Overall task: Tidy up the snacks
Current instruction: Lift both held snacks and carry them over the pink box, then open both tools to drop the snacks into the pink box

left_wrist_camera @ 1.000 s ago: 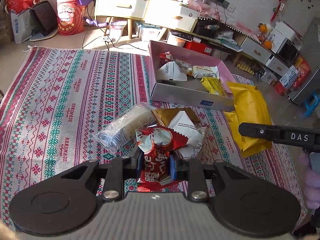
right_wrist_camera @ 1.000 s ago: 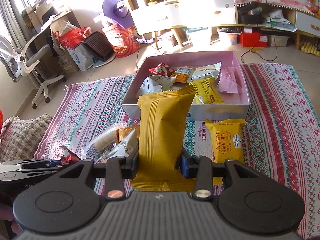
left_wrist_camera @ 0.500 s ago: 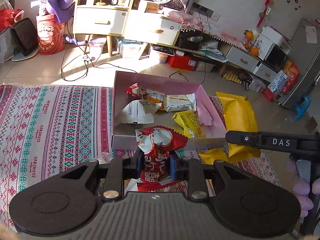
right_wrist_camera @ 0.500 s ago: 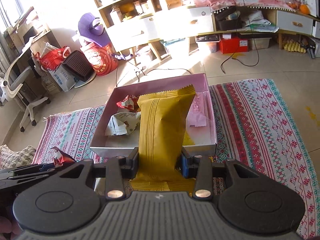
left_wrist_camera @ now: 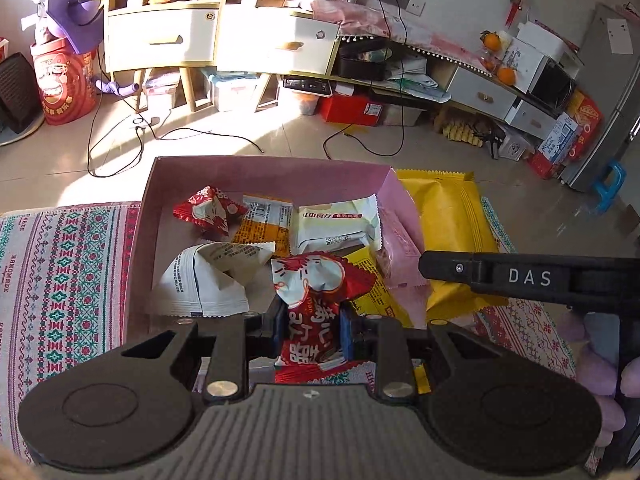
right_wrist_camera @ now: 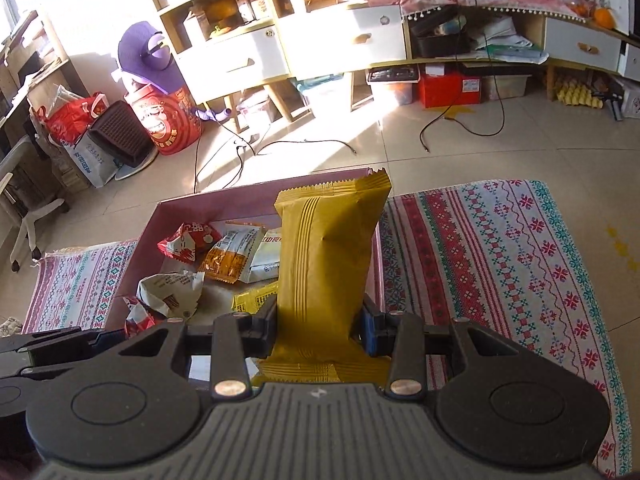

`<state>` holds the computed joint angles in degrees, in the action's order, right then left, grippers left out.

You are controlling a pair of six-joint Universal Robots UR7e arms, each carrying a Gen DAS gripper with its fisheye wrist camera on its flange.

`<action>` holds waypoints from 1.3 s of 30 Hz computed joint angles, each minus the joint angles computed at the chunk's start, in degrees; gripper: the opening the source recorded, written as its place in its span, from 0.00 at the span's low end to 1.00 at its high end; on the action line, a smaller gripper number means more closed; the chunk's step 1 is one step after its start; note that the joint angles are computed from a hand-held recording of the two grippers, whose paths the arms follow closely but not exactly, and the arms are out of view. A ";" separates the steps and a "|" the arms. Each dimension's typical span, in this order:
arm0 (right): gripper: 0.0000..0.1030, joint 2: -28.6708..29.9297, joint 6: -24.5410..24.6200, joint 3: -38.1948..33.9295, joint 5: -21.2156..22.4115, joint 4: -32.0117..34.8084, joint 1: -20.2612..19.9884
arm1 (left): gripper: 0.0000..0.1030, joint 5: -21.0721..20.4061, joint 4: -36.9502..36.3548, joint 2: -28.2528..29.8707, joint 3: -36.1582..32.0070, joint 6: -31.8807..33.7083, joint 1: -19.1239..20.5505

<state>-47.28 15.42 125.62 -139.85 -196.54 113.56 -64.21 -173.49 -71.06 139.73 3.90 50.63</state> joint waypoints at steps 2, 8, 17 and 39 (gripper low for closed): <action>0.35 0.34 -0.46 -0.37 -0.19 0.98 -0.23 | 0.31 0.63 0.00 1.09 -0.49 0.02 0.29; 0.35 1.68 -1.22 -1.71 -0.83 4.24 -0.71 | 0.31 3.13 2.56 2.65 -1.99 -1.21 0.37; 0.35 3.25 -3.55 -3.06 0.32 4.68 -0.98 | 0.31 3.60 4.05 2.88 -2.31 -2.13 0.87; 0.70 -0.97 0.69 1.06 -1.70 1.95 3.16 | 0.72 2.90 8.71 -5.92 2.32 -5.06 -3.62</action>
